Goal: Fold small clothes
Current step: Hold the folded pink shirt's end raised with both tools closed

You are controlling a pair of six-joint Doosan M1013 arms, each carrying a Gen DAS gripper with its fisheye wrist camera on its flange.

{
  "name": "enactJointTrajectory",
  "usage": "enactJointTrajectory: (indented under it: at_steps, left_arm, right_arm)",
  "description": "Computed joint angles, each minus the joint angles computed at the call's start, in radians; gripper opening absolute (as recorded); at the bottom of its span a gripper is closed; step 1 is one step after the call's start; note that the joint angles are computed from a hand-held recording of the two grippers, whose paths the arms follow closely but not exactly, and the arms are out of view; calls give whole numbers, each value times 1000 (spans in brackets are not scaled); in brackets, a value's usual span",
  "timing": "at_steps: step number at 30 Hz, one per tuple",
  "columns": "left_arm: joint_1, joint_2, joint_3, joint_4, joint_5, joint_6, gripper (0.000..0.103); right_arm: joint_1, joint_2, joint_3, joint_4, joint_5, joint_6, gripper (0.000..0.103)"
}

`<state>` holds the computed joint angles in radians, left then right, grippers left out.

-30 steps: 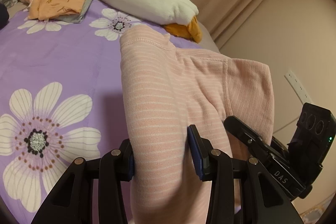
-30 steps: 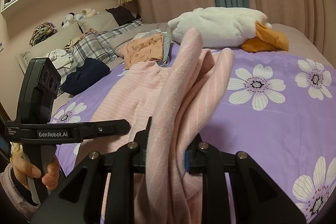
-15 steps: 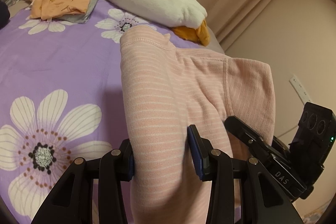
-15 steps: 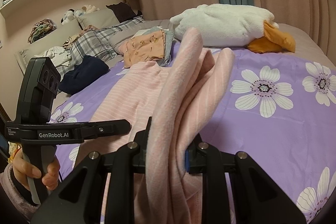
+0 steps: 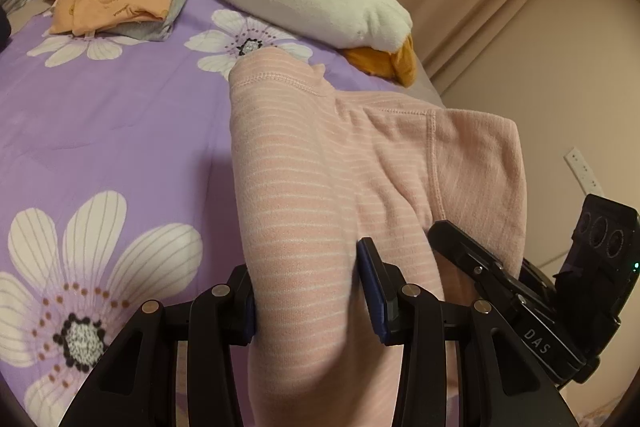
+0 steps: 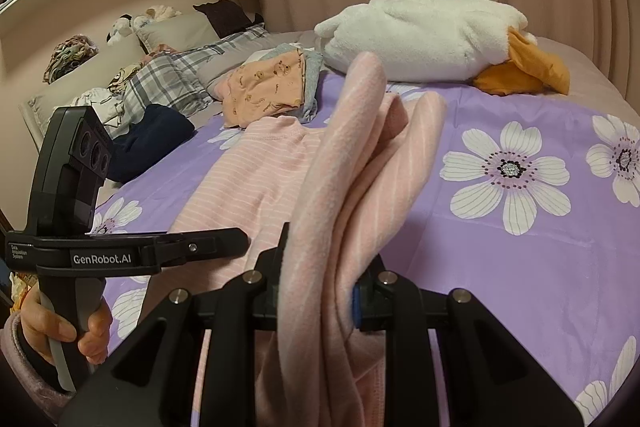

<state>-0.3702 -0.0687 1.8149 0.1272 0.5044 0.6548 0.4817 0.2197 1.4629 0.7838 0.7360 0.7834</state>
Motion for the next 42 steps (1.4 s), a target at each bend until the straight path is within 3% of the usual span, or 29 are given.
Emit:
enactJointTrajectory:
  at_steps: [32,42]
  left_arm:
    - [66,73,-25,-178,5,178,41]
    - [69,102,-38,-178,23,180,41]
  right_arm:
    - [2,96,-81,-73,22,96,23]
    - [4,122,-97,-116,32,141,23]
